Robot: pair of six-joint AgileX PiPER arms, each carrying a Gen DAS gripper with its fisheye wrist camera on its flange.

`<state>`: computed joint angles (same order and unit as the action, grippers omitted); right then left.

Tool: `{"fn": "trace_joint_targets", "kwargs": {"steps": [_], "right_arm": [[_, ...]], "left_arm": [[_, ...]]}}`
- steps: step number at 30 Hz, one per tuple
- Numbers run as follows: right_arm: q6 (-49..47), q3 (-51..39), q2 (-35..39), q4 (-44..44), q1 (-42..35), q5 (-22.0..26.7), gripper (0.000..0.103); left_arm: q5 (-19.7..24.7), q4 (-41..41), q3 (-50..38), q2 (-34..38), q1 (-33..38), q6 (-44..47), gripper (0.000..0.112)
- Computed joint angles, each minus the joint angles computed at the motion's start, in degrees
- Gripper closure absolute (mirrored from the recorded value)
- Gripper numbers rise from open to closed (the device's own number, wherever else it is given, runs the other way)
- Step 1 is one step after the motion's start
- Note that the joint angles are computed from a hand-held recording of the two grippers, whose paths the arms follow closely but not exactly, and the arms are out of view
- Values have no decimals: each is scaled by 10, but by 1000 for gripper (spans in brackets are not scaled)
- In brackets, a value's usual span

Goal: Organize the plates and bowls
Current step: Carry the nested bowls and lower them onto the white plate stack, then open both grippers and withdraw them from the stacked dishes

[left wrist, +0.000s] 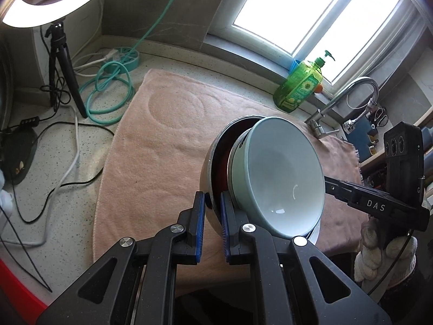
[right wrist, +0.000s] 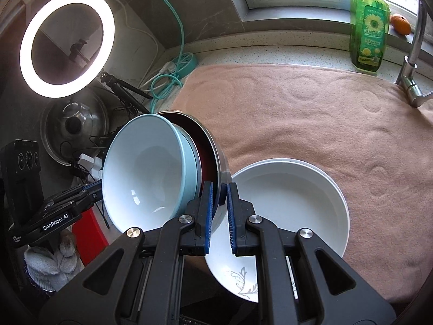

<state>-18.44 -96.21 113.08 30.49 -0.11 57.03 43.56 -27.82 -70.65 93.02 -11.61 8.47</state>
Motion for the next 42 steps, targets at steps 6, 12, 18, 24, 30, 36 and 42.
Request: {"fn": "trace_joint_targets", "kwargs": {"steps": [6, 12, 18, 24, 30, 36, 42], "right_arm": [[-5, 58, -42, -6, -40, -17, 93], [-14, 104, -63, -5, -77, -26, 93], [-23, 137, -70, -4, -101, -34, 93], [-32, 157, -74, -1, -113, -39, 93], [-38, 166, -74, 2, -119, -38, 93], [-41, 168, -67, 6, -125, -34, 93], [-44, 167, -62, 9, -126, -32, 93]], "left_arm": [[9, -2, -37, 32, -42, 6, 103], [20, -12, -62, 60, -72, 13, 103], [30, -7, -75, 80, -96, 7, 103], [34, 8, -86, 91, -113, -7, 103], [39, 16, -87, 95, -120, -13, 103], [42, 24, -95, 103, -128, -27, 103], [44, 29, -100, 110, -132, -37, 103]]}}
